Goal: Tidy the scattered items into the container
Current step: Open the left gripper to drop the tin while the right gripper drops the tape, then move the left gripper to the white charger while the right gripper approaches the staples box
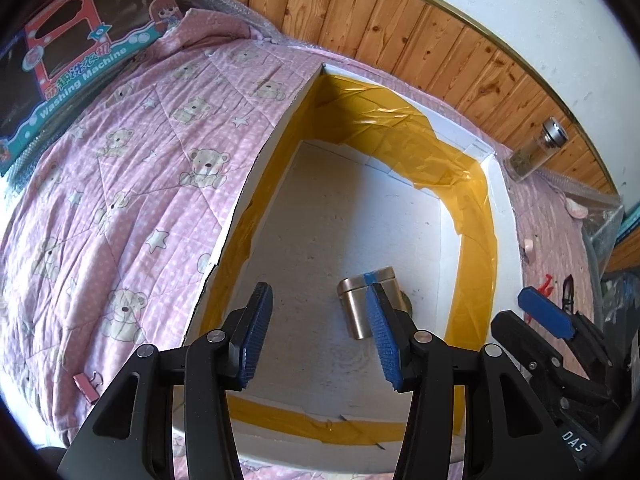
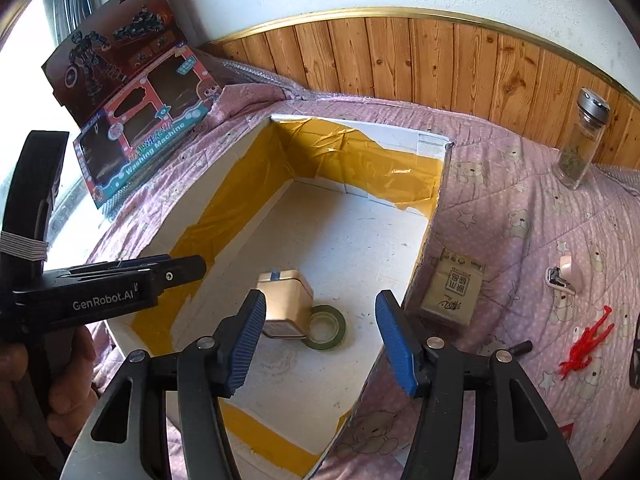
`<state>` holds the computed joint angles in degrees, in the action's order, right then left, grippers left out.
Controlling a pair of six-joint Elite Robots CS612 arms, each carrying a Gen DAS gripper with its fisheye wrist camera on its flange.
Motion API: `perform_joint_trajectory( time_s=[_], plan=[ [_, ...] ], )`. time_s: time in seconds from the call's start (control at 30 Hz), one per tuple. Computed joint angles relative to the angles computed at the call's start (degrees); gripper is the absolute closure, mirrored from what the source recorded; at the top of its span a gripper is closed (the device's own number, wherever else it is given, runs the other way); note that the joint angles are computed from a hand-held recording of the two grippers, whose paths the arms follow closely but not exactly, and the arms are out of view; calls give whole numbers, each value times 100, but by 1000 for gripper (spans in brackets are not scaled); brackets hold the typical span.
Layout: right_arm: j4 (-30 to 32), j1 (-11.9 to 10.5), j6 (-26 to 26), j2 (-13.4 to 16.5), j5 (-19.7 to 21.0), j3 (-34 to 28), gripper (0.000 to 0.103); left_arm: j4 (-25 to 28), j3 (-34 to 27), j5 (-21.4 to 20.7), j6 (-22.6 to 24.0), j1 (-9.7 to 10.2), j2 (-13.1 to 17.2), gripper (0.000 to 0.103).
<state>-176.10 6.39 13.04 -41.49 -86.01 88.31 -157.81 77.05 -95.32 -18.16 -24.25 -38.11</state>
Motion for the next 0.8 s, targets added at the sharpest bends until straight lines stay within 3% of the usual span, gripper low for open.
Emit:
perform_joint_trajectory(
  time_s=[0.07, 0.17, 0.27, 0.8],
  plan=[
    [-291, -3, 103, -71, 71, 177, 45, -30, 108, 30, 36, -25, -64, 51],
    [-689, -11, 202, -165, 263, 446, 62, -86, 299, 49, 95, -78, -166, 51],
    [-963, -20, 308, -235, 434, 687, 68, -167, 489, 90, 224, -152, -261, 51],
    [-2068, -268, 1238, -480, 1097, 1762, 68, -945, 1434, 313, 1032, -706, -842, 51]
  ],
)
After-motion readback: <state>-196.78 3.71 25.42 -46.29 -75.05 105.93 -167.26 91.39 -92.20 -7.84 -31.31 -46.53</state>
